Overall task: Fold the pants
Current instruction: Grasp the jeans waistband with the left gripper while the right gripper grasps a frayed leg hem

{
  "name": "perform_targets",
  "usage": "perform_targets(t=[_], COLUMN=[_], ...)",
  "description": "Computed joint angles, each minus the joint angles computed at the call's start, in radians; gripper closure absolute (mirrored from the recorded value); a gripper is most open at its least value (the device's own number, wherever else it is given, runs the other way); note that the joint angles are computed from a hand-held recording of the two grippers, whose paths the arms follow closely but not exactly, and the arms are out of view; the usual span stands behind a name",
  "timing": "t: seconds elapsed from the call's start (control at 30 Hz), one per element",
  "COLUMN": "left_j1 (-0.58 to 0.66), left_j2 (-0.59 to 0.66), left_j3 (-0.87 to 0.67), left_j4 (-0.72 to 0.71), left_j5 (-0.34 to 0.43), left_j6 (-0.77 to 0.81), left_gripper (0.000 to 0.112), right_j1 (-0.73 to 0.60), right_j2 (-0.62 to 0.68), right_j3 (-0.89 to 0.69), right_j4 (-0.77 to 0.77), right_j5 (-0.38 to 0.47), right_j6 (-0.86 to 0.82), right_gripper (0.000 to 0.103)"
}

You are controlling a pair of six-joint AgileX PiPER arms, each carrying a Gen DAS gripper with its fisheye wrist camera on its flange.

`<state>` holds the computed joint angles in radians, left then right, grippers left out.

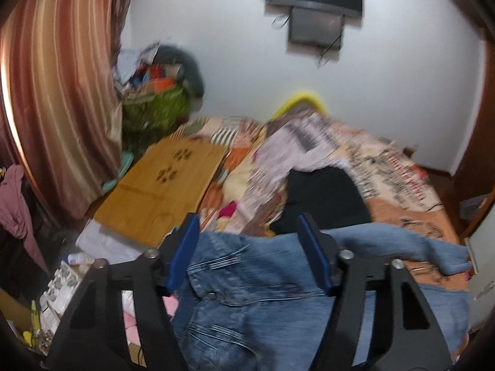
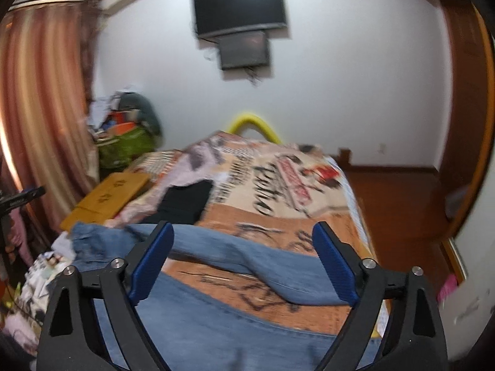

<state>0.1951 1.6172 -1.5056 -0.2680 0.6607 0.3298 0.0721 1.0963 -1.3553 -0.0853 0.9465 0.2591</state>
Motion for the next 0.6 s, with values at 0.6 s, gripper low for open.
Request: perform_targets(t=[0.6], left_j1=[0.06], left_j2=[0.47], left_j3=[-0.226], left_j4=[0.209], left_j5=[0.085], left_j6=[-0.167], left_gripper=[0.085], right_j1=[-0.445], right_j2=[0.256], right_j3=[0.227], right_j4=[0.144], right_j5=[-0.073], right_j6=[-0.157], right_gripper=[0.048])
